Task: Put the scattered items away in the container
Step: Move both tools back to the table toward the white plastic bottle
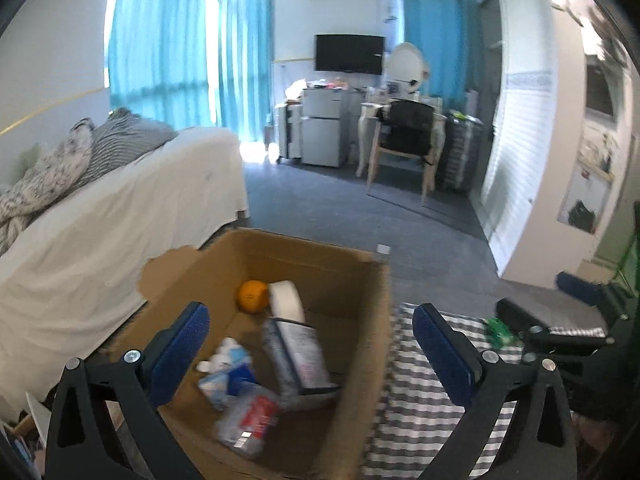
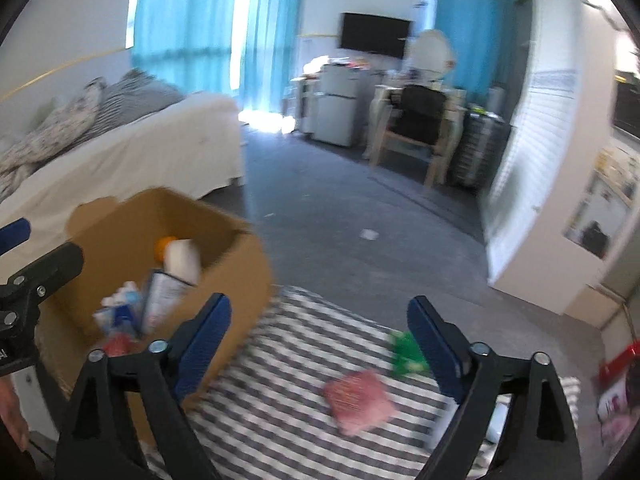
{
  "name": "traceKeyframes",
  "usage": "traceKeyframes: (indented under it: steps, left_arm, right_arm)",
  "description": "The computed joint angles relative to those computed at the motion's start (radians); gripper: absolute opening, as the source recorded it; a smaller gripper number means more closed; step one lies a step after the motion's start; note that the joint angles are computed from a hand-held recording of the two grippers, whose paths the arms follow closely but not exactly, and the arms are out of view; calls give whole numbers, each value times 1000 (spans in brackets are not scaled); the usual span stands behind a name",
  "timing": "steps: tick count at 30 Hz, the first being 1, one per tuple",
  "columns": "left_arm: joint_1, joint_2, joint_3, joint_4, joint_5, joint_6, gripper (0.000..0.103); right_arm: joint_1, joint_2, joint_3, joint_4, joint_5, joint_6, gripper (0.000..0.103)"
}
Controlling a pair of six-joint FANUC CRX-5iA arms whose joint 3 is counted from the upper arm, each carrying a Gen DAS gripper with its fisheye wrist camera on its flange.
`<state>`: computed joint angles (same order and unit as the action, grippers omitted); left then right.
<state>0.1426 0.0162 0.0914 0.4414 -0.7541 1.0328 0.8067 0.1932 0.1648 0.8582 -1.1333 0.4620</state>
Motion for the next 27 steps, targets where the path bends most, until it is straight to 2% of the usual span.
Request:
traceKeyframes:
  steps: [3, 6, 9, 12, 15, 21, 23, 27]
  left_arm:
    - [-47, -6, -5, -14, -8, 16, 103]
    - [-89, -10, -11, -12, -21, 9, 103]
    - [-136, -12, -15, -27, -22, 3, 103]
    - [-175, -14, -20, -49, -25, -5, 103]
    - [-195, -26, -54, -37, 5, -27, 103]
    - [-213, -18, -77, -57, -1, -38, 103]
    - [-215, -13, -79, -64, 3, -32, 103]
    - [-207, -1, -94, -37, 9, -51, 103]
  right_arm:
    - [-1, -59, -81, 59, -66, -48, 102]
    - [-6, -107, -141, 80, -148, -62, 103]
    - [-13, -165, -197, 57, -179, -108, 103]
    - [-16, -219, -243, 14, -174, -148, 103]
    - [-29, -253, -271, -61, -144, -168, 103]
    - [-46, -255, -318, -131, -91, -136, 101]
    - [-56, -247, -329, -152, -63, -126, 95]
    - [-91, -202, -326, -214, -28, -96, 68]
